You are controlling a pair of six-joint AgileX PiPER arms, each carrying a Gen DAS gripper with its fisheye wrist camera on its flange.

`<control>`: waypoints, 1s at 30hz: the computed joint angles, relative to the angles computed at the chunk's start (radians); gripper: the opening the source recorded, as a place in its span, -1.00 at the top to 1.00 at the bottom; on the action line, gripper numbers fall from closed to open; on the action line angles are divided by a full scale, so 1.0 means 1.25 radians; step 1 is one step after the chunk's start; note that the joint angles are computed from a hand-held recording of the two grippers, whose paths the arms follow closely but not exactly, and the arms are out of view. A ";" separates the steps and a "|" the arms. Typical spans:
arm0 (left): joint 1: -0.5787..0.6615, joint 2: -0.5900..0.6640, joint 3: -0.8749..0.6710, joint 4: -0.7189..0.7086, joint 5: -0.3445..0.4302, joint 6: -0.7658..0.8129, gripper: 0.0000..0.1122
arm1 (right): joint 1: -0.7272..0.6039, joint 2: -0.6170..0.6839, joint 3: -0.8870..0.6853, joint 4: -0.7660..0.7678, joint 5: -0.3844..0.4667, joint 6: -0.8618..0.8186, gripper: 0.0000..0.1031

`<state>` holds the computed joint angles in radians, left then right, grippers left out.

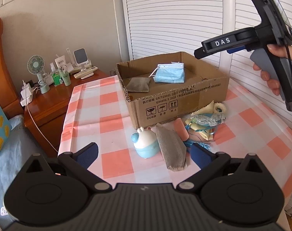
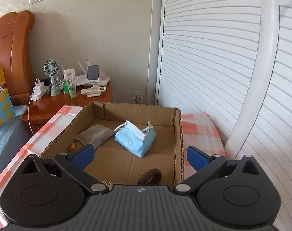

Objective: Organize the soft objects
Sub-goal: 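Move both tools back from the box toward the remaining items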

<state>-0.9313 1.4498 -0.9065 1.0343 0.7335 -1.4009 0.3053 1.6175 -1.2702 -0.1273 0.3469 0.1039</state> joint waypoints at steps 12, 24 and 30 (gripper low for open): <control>-0.007 -0.008 0.008 -0.003 0.001 -0.005 -0.81 | 0.031 -0.055 0.093 -0.135 0.051 0.189 -1.00; 0.016 -0.018 0.030 -0.014 -0.022 -0.005 -0.81 | 0.059 0.000 0.110 -0.181 0.084 0.299 -1.00; 0.029 -0.012 0.034 -0.026 -0.035 0.003 -0.81 | 0.073 0.063 0.076 -0.248 0.105 0.390 -1.00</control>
<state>-0.8956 1.4346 -0.8638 1.0013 0.6898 -1.3967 0.3968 1.6961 -1.1749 -0.4375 0.4781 0.5918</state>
